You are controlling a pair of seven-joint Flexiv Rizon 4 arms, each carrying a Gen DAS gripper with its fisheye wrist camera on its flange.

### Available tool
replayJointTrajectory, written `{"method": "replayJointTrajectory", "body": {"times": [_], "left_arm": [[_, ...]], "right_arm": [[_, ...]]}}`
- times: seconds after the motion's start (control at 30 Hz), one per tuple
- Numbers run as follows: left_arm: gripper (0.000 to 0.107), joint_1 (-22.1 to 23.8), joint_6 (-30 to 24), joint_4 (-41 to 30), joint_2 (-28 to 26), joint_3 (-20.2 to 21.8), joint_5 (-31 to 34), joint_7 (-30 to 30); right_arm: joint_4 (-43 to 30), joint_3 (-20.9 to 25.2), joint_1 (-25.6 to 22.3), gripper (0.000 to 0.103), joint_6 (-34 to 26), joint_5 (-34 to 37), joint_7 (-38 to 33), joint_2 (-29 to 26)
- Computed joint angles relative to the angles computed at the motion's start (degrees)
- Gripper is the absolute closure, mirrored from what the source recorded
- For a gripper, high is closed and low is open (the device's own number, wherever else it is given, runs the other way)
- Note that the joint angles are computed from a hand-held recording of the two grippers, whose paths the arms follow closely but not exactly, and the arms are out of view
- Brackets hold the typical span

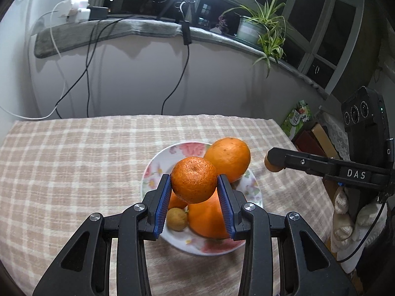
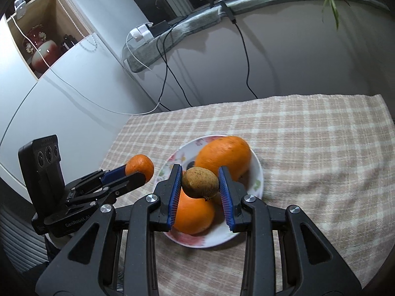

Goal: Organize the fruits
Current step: 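Lift and carry the tangerine with the left tool over the plate while the right tool carries the kiwi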

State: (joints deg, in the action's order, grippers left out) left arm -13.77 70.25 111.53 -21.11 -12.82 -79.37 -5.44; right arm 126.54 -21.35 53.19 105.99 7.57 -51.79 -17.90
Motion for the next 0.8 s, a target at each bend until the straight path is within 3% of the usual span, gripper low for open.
{"method": "replayJointTrajectory", "body": {"times": [0.2,0.5,0.8], "left_arm": [[0.07,-0.7,1.01,-0.46,-0.66,-0.48,1.39,-0.76],[0.07,-0.33,1.79,-0.9,-1.59,-1.51,4.53,-2.84],[0.07,0.27,2.32,-0.96,-1.75,-2.3,5.53,-3.29]], "right_arm": [[1.02,1.48,-1.47,0.071,0.96,1.09,-0.41,-0.54],[0.55,7.78,-7.58,0.071,1.59,1.04,-0.64,-1.7],[-0.24,9.74,-9.57,0.071,1.14,0.05,-0.62,-2.42]]}}
